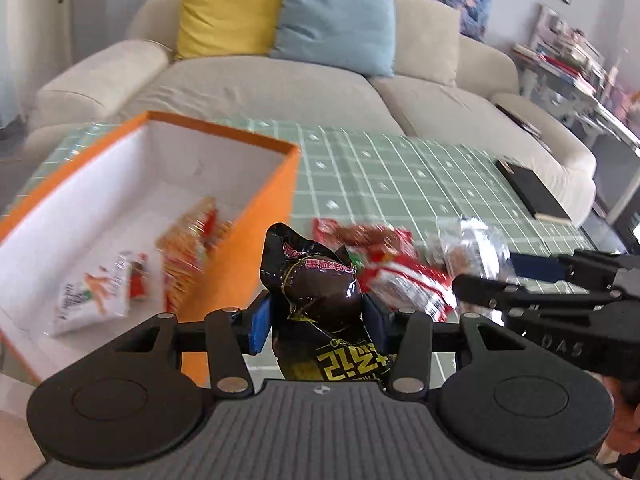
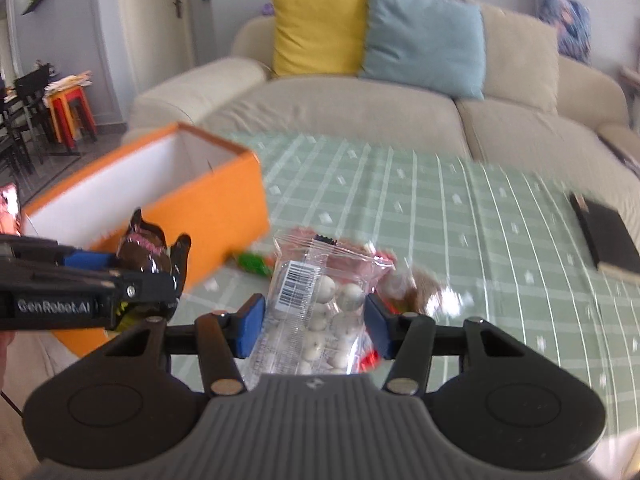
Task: Organize snacks
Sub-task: 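Lift both packets and carry them over the orange box, then open both tools to drop the packets into the orange box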
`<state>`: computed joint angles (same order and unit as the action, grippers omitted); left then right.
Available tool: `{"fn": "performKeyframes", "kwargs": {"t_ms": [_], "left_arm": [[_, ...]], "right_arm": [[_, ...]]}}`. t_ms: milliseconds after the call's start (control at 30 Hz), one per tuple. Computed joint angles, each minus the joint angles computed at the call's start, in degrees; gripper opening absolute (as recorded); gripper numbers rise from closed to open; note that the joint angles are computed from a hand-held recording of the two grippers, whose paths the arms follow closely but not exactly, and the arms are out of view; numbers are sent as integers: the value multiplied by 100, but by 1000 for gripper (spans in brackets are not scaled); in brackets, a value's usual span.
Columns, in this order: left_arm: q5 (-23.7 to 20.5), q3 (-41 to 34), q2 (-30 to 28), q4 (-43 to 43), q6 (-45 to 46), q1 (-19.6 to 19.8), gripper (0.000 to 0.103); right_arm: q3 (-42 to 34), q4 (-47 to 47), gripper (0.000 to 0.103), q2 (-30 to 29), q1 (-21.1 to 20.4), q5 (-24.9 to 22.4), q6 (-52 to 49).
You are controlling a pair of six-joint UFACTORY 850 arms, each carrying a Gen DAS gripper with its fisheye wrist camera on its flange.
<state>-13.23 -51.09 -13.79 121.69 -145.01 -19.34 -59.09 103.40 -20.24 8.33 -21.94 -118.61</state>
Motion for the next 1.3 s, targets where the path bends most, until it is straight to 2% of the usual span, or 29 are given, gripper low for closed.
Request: {"fn": "performKeyframes", "kwargs": {"t_ms": [233,333,467,600,700,767,933,1100,1300], "left_arm": [[-199,25,211,-820,766,309,54],[-224,-2,233,-966,824,517,54],[-24,-78,171,-589,248,889,54],[206,-254,-31,-904,575,1177,54],[440,-416,-207,-1546,1332,1363,54],[429,-545,-339,-2500,2408,1440,54],[464,-852,-659,-4218,4344,1589,54],[284,-1173,-945,-6218,6416,1664,54],[63,-1461,-1192,-7655,7810,1734,55]], "right_arm": [[-582,-391,52,-91,302,-376,315],[-957,-978,52,-259,428,-623,885],[-1540,-1626,52,-600,629,-907,1470],[-2209,-2387,52,-1046,892,-982,2031],[-2715,-3002,53,-1426,1084,-930,2311],[-3020,-3457,52,-1666,1196,-864,2512],[-3900,-4507,52,-2305,1369,-948,3235],[-4498,-5356,52,-2743,1497,-925,3668],[-4761,-6169,52,-2967,1672,-768,3733]]}}
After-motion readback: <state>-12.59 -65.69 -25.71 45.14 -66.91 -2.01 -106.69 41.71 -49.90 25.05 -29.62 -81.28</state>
